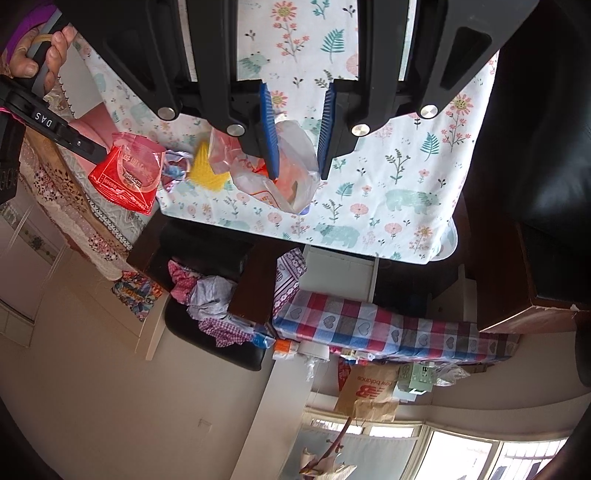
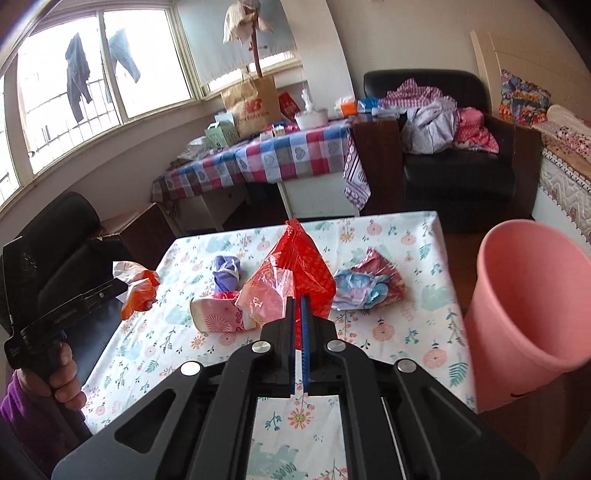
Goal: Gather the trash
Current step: 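Grasp the clear plastic bag with left tool while right tool grasps red mesh bag, then carry the clear bag and red mesh bag over the pink bucket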
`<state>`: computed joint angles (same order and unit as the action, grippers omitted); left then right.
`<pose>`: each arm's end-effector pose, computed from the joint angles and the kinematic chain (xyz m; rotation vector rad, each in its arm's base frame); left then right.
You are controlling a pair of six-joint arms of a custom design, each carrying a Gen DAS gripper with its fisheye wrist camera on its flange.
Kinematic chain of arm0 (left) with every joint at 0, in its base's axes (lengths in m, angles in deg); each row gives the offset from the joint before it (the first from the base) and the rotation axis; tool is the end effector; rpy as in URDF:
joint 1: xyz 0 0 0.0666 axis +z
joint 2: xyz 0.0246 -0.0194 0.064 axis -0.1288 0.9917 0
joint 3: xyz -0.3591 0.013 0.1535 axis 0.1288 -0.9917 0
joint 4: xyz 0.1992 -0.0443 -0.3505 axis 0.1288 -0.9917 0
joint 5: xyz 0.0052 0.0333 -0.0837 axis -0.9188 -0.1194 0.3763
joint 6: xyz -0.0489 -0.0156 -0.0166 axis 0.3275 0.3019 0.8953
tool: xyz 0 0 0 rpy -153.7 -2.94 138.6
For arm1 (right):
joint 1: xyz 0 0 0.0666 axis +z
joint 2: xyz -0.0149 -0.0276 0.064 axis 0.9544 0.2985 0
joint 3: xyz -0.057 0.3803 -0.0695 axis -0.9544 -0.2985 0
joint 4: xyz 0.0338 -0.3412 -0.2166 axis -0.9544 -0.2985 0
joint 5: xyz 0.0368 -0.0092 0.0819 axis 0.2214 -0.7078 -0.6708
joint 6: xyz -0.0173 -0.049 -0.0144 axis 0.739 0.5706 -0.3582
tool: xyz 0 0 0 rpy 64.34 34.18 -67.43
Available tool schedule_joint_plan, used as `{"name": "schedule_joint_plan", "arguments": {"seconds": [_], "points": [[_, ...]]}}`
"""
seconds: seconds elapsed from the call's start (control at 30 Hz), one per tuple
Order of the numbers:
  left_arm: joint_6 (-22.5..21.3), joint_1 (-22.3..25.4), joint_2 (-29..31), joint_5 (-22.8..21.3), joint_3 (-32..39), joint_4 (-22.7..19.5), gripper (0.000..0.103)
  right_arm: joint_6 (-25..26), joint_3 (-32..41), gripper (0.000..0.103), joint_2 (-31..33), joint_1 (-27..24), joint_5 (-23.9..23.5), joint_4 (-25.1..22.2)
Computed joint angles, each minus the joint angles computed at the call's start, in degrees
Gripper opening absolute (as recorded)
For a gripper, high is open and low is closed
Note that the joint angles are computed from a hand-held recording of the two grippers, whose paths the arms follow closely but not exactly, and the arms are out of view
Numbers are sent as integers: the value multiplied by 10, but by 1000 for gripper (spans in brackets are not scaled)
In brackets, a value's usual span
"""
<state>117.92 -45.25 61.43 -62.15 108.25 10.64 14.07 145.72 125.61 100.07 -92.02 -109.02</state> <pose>0.3557 -0.2440 0.3351 -0.8240 1.9942 0.0314 0.5732 0.3176 0.3232 -0.9139 2.1059 0.8183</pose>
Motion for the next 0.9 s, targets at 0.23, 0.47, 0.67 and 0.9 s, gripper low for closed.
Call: {"name": "schedule_joint_plan", "arguments": {"seconds": [0.23,0.47,0.67,0.9], "points": [[-7,-18,12,-20,27,-6,20,1,-32,3,-29,-12,-6,31],[-28,-32,28,-35,58,-7,20,-9,-53,3,-45,-29,-12,54],[-61,-32,52,-28,92,7,20,-25,-66,3,-53,-46,-15,72],[-129,-22,103,3,146,42,20,-39,-75,3,-55,-62,-10,84]]}}
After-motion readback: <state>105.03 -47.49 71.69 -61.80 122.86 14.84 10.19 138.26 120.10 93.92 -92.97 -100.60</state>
